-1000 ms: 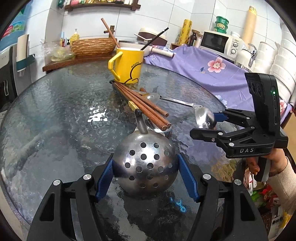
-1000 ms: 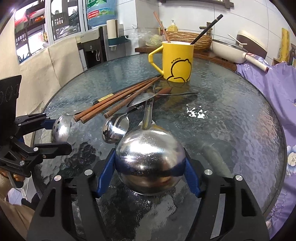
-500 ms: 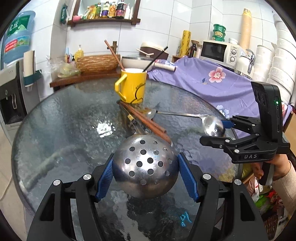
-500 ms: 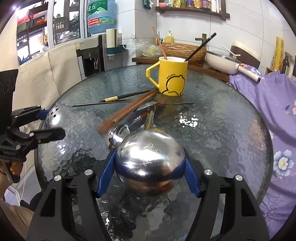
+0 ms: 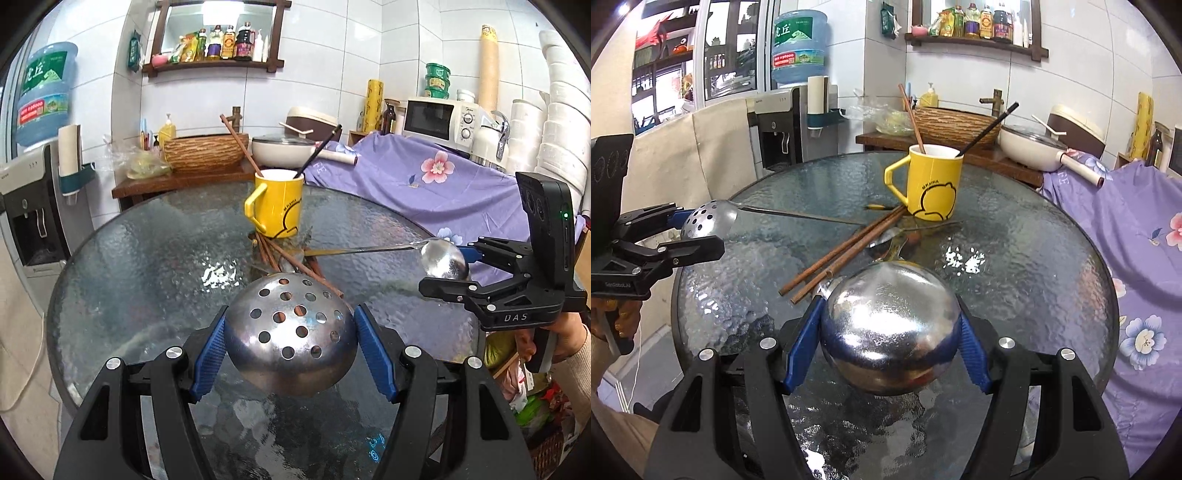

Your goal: Organize utensils

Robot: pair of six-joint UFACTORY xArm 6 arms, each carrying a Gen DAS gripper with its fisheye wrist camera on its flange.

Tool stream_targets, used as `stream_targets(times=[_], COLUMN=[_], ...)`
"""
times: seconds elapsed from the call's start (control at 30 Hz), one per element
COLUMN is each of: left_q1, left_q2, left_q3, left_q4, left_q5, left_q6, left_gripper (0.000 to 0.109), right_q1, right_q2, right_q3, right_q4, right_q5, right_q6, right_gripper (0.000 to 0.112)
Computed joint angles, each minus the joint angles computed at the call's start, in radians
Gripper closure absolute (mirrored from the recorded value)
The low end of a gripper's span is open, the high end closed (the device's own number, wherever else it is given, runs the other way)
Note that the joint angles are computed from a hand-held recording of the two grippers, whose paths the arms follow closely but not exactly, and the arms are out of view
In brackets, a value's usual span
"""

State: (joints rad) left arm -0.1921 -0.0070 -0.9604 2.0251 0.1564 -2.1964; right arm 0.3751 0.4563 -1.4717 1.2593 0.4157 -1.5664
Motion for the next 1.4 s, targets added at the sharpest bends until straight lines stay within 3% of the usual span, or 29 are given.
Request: stream_targets(times=[0.43,0.7,0.87,1.03,1.17,1.2,1.23,1.27,1.4], left_q1=[0.010,0.032,0.049,0.086,0.115,0.118,0.124,0.127,0.137], left_q2=[-0.048,-0.050,-0.061,-0.043,-0.020,-0.017,-0.014,-0.010,0.018], left_q3=[0.002,-0.030,-0.062,-0.122,-0.186,-0.193,-0.198,-0.203,-0.247], left_q4=[-0.018,0.001,0.016,-0.032,-0.003,-0.015,-0.062,-0.084,-0.084], left_q5=[0.031,-0.005,-0.036,-0.123,-0.198,-0.202,-0.206,-0.209,-0.233], left_q6=[0.067,0.072,0.080,0.144,0.115,0.130,0.183,0.209,0.210], left_gripper=[0.043,0.044,0.044,0.044,0.044,0.044,0.044,0.044,0.046], right_q1=[0.007,0.016,0.003,-0.010,-0.020,-0.021,-0.024,-0.029,-0.024], right_q2=[-0.036,-0.039,-0.021,0.004,0.030,0.034,0.040,0.048,0.098], right_q3=[-0.007,-0.034,-0.096,-0.167,-0.239,-0.253,-0.272,-0.291,-0.356], right_q4=[0.062,0.040,-0.053,-0.147,-0.209,-0.221,-0.236,-0.258,-0.362], right_q5=[-0.011,-0.020,0.023,0.085,0.133,0.140,0.163,0.192,0.193], right_q6=[-0.072,-0.082,0.040,0.131,0.210,0.220,0.230,0.249,0.338], right_gripper=[0.045,0.045,0.045,0.045,0.045,0.046,0.069,0.077,0.079])
